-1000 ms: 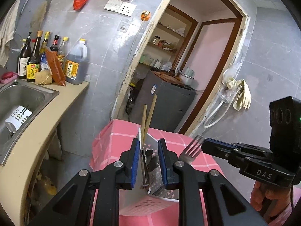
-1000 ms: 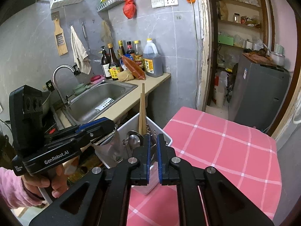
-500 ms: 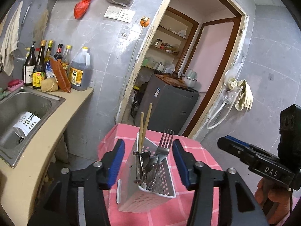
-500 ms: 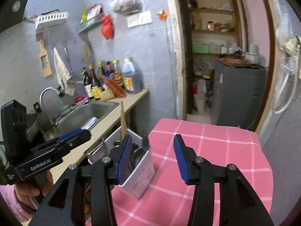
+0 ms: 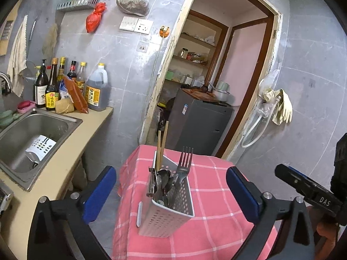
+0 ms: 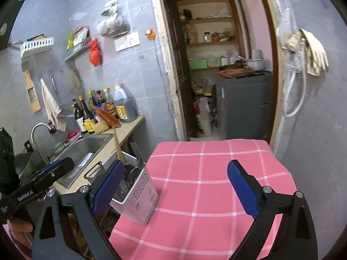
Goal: Organize utensils
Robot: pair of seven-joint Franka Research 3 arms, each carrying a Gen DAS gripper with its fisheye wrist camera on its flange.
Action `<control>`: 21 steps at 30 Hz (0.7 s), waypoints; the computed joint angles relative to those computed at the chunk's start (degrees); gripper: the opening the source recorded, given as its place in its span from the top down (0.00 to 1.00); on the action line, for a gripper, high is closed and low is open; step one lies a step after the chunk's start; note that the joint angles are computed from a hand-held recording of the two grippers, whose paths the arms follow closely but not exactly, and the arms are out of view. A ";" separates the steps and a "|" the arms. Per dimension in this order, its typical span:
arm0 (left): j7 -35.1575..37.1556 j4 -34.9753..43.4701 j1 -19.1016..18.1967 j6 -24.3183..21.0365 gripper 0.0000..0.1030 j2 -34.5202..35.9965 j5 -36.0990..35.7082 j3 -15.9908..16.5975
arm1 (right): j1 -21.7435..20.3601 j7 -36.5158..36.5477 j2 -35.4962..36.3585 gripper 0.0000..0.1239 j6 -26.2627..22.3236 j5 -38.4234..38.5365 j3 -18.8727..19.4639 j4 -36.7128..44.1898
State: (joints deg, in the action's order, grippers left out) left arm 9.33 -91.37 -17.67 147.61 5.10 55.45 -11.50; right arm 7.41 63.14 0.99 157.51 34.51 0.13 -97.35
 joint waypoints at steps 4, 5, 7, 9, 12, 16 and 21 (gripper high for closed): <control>-0.08 -0.35 -0.62 -1.67 0.00 -0.54 0.71 -0.50 | 0.09 0.27 -2.52 0.18 3.48 0.11 -0.28 -3.86; -0.12 -0.47 -0.81 -2.08 0.00 -0.68 1.04 -0.66 | 0.16 -0.03 -3.27 0.18 4.37 0.45 -0.40 -4.97; -0.09 -0.44 -1.09 -2.98 0.00 -0.79 1.47 -0.94 | 0.35 -0.41 -4.75 0.18 5.58 0.79 -0.70 -6.94; -0.28 -0.69 -1.46 -3.71 0.00 -1.16 2.08 -1.26 | 0.62 -1.58 -6.23 0.18 6.45 1.55 -1.16 -8.84; -1.27 -0.93 -2.10 -5.16 0.00 -1.74 3.75 -1.86 | 1.12 -3.61 -8.61 0.18 7.86 2.84 -2.09 -11.61; -3.33 -1.61 -3.02 -6.93 0.00 -2.81 6.07 -2.92 | 1.99 -6.83 -12.07 0.18 9.01 4.97 -3.69 -15.02; -5.31 -2.15 -4.92 -11.48 0.00 -4.23 8.46 -5.02 | 2.26 -8.32 -17.02 0.18 8.46 4.89 -5.50 -19.34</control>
State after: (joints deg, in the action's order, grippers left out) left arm 4.02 -93.53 -22.59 136.13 0.87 63.91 -16.51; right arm 9.67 54.82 -16.02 165.97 39.40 -5.37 -116.69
